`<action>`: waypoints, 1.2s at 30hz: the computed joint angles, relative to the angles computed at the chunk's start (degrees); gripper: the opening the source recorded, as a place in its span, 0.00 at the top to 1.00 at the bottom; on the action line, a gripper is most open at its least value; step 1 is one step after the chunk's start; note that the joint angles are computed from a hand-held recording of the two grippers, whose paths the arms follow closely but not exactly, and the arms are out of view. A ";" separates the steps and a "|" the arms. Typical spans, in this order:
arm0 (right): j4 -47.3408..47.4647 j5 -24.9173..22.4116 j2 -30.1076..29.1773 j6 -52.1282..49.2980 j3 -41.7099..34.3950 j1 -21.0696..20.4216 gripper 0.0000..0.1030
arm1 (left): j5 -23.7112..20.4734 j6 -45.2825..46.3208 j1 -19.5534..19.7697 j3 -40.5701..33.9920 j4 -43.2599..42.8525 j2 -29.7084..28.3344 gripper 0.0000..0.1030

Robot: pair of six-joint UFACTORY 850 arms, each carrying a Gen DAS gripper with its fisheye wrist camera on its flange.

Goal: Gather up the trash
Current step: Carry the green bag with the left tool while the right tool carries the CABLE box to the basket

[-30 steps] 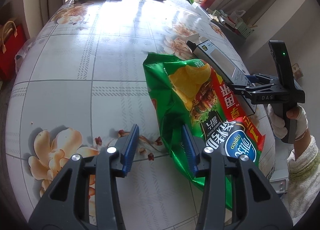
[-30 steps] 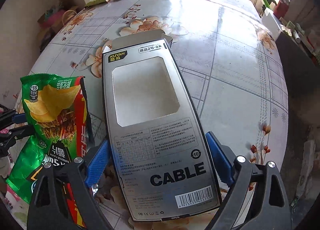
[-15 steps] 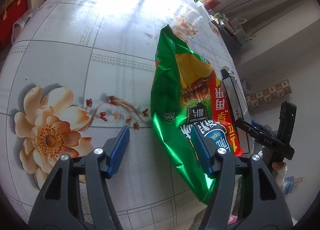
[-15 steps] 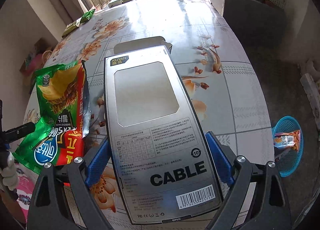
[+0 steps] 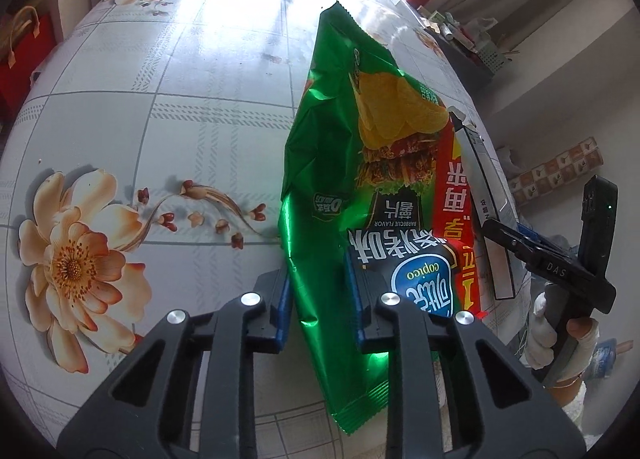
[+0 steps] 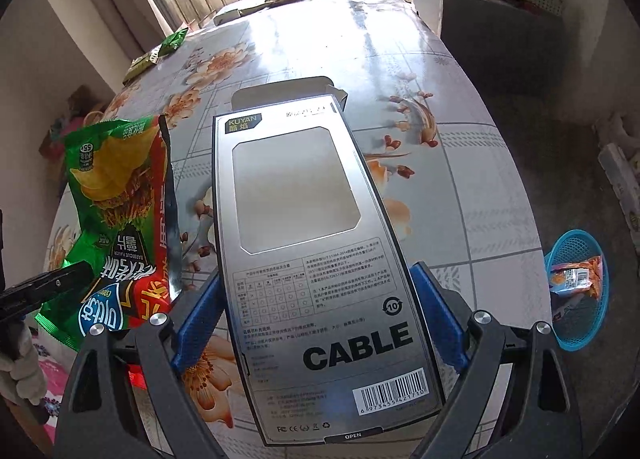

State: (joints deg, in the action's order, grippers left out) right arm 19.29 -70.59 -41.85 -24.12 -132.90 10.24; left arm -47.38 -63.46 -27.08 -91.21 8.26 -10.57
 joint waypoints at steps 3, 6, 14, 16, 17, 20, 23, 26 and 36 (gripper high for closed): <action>-1.13 0.18 0.16 0.59 0.16 0.25 0.14 | -1.96 -1.48 -1.38 -1.59 4.70 -0.93 0.88; -1.49 -1.02 -0.48 0.70 -1.09 0.16 0.14 | -4.22 -2.46 -2.56 -3.34 8.65 -1.91 0.94; -3.08 -3.45 -3.73 2.17 -6.66 0.41 0.14 | -11.52 -1.85 -5.54 -8.98 17.83 -5.53 0.95; -3.53 -3.11 -3.90 2.07 -6.79 0.63 0.14 | -12.18 -1.80 -5.84 -9.60 18.67 -6.01 0.95; -3.85 -2.44 -3.54 1.96 -6.09 0.78 0.14 | -12.52 -1.82 -6.00 -9.92 19.14 -6.21 0.95; -3.75 -1.20 -2.62 2.41 -4.47 0.80 0.14 | -13.21 -2.39 -6.76 -10.19 20.74 -6.35 0.96; -3.25 -0.65 -2.25 3.19 -3.83 0.55 0.15 | -13.39 -2.91 -7.17 -10.23 21.83 -6.29 0.96; -2.49 -0.03 -1.40 3.70 -2.59 0.13 0.15 | -13.37 -3.43 -7.44 -9.91 23.02 -6.03 0.97; 0.17 -0.24 -1.25 5.45 -3.04 -1.20 0.16 | -13.11 -5.26 -7.76 -9.65 25.27 -5.36 0.98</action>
